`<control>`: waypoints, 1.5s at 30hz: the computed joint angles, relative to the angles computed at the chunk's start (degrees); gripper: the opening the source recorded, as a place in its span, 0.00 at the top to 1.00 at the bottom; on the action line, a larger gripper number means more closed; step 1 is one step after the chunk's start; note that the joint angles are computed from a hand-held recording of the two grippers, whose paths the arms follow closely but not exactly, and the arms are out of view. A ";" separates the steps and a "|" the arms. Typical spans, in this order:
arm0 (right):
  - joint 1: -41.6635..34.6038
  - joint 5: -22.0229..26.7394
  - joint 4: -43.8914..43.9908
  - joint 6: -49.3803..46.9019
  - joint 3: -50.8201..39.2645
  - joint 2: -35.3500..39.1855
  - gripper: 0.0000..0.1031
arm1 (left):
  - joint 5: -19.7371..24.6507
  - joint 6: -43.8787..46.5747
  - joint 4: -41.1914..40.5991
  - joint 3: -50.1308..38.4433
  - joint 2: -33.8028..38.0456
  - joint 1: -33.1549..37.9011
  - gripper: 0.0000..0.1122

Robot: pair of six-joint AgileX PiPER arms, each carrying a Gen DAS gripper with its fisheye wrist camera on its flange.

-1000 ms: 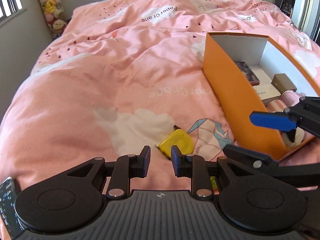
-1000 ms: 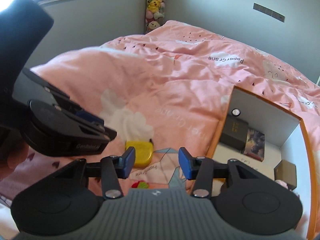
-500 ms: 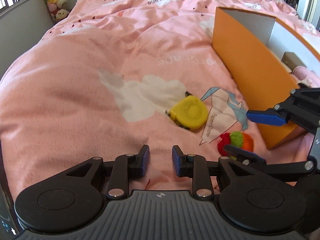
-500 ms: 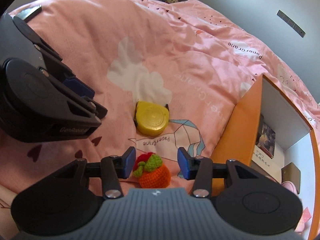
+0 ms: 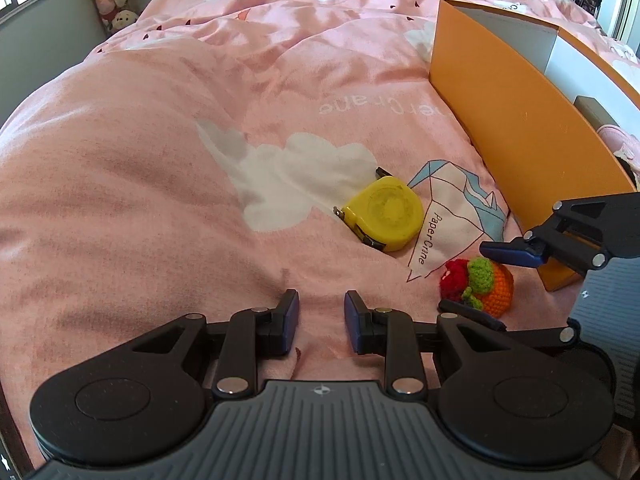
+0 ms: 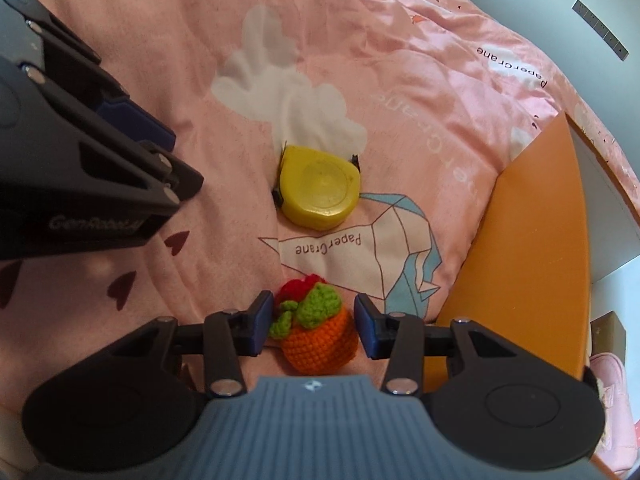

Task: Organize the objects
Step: 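Grasp the crocheted orange fruit with the right tool and lift it, then lower the crocheted fruit into the box with the right tool while the left tool grasps the yellow tape measure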

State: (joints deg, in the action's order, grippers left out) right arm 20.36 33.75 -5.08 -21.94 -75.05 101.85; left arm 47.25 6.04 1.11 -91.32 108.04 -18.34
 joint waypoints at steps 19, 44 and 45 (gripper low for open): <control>-2.52 -4.50 6.87 -6.82 1.60 -6.39 0.58 | -2.81 0.70 -4.86 0.09 -1.63 1.49 0.71; -22.81 10.96 19.81 -5.57 -32.32 4.88 0.58 | 10.40 12.39 -10.51 -25.26 13.57 0.22 0.49; -23.85 12.58 19.86 -5.20 -34.70 6.47 0.58 | 10.92 12.53 -10.45 -25.94 14.40 -0.03 0.48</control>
